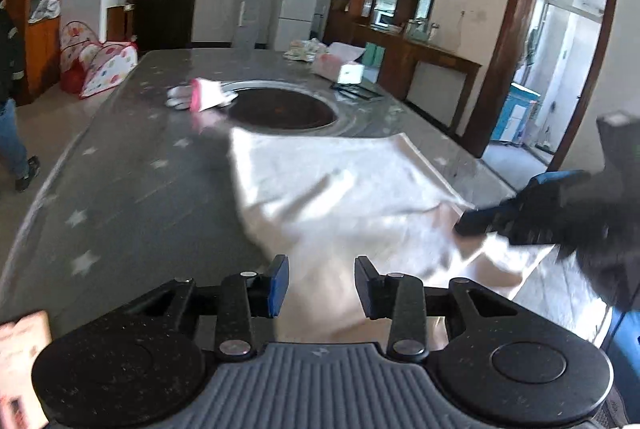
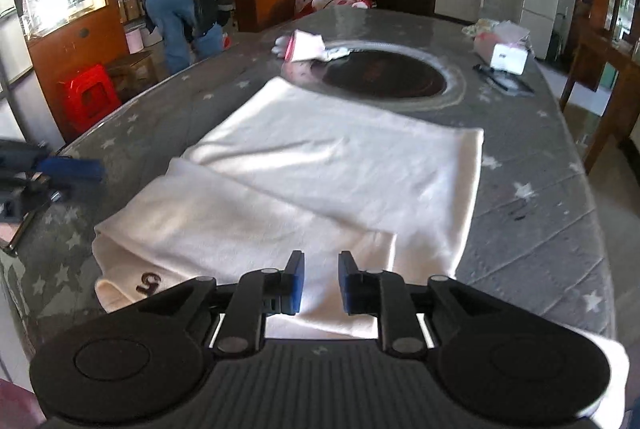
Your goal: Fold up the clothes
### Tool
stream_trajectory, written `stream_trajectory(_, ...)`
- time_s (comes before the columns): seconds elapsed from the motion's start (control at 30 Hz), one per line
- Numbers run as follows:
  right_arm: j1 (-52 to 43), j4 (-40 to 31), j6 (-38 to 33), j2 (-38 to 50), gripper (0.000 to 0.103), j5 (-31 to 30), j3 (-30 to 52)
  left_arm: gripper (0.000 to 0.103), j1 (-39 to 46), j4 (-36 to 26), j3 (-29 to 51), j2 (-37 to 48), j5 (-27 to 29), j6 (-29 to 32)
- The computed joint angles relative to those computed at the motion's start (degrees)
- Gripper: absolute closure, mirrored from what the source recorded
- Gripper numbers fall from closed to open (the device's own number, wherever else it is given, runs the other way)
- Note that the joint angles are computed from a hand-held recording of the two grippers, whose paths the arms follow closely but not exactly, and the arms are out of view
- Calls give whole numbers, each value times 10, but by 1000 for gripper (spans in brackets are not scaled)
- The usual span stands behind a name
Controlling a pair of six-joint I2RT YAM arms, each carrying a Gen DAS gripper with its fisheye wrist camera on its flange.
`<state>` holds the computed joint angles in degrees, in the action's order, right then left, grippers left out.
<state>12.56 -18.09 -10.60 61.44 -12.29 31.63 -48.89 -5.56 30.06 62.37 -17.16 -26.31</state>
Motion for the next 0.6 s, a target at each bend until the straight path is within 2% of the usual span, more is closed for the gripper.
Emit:
stream_trajectory(0.13, -7, 11, -4, 12, 85, -3, -13, 64, 30, 46, 41, 102, 35, 5)
stream_trajectory(0.23, -16, 14, -10, 24, 85, -6, -19, 64, 38, 50, 62, 150, 31, 7)
stream_trajectory(0.37, -23, 15, -15, 18, 84, -15, -24, 64, 61, 61, 59, 171, 57, 1)
stream_trajectory(0.53, -25, 22, -12, 20, 80, -17, -27, 62, 58, 59, 58, 170, 52, 8)
stream_trajectory(0.6, -26, 18, -12, 14, 80, -19, -26, 58, 58, 53, 61, 169, 54, 6)
